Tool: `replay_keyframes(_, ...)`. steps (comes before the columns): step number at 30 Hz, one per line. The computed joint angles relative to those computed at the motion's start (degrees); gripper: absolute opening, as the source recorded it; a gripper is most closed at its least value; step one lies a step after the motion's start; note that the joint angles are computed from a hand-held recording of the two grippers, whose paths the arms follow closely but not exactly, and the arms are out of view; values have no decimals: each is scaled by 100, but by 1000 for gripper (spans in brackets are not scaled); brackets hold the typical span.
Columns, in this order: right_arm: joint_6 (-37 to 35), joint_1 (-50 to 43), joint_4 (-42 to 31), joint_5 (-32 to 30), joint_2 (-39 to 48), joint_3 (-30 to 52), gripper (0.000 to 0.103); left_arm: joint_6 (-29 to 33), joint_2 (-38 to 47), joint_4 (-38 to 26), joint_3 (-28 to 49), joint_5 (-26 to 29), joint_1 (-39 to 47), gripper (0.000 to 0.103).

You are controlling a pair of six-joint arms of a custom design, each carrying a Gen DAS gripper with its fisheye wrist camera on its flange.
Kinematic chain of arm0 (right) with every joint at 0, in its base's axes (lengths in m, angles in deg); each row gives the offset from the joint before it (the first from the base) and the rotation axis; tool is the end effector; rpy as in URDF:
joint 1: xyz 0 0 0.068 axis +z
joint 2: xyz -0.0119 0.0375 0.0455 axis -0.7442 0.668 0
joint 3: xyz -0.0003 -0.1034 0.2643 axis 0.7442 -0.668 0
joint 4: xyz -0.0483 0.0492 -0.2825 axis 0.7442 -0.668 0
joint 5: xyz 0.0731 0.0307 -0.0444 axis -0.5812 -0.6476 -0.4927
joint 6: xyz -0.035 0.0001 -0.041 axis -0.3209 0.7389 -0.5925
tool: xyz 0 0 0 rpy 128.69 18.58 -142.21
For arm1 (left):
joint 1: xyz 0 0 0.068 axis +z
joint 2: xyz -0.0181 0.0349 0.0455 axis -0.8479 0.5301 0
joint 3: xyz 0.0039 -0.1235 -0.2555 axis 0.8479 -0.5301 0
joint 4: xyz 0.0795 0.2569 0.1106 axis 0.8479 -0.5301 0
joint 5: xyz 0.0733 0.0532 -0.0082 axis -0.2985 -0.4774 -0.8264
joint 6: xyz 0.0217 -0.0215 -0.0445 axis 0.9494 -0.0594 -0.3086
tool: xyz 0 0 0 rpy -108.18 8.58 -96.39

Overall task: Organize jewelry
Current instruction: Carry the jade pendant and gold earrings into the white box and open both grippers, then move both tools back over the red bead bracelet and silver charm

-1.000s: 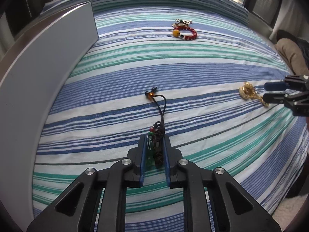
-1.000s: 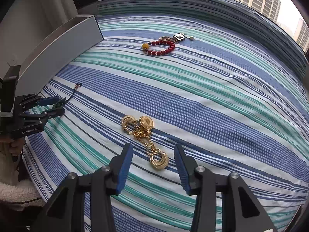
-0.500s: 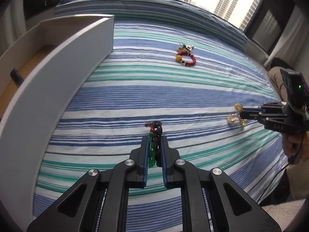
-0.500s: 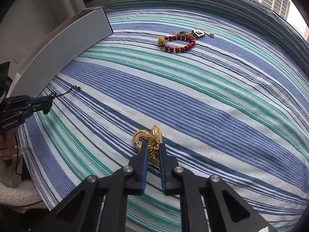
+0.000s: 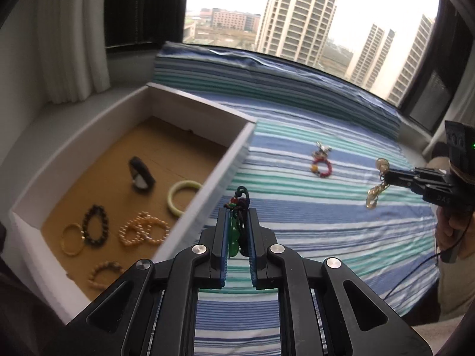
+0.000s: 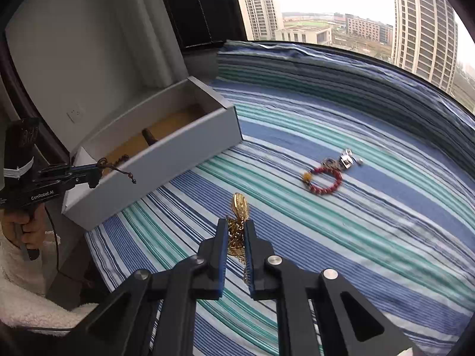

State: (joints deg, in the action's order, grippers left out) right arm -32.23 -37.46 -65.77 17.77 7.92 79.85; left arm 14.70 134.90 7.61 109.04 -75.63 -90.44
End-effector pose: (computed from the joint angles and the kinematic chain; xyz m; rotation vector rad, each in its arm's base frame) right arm 0.3026 0.0745 0.2172 -0.7958 2.3065 0.5856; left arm 0.2248 -0.1295 0.2672 -0.2238 2.4144 -0.1343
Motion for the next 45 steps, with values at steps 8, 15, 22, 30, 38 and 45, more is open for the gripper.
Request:
replay_keyframes(8, 1049, 1621, 502, 234, 1092, 1676, 11, 779, -425, -436, -35, 344, 1826, 10)
replay_keyframes(15, 1288, 2638, 124, 901, 3228, 4052, 11, 1273, 776, 409, -165, 890, 2872, 10)
replay_keyframes(22, 1323, 2982, -544, 1414, 4888, 5999, 11, 1339, 1562, 876, -160, 992, 3214, 10)
replay_keyframes(30, 1661, 2816, 127, 1396, 4106, 5268, 36, 1180, 1190, 745, -159, 417, 2867, 52)
replay_keyframes(38, 1346, 1925, 1205, 1246, 1482, 2411, 54, 598, 413, 541, -120, -511, 895, 90)
replay_keyframes(45, 691, 374, 1900, 1667, 139, -286, 54, -141, 2009, 1543, 235, -658, -789, 96)
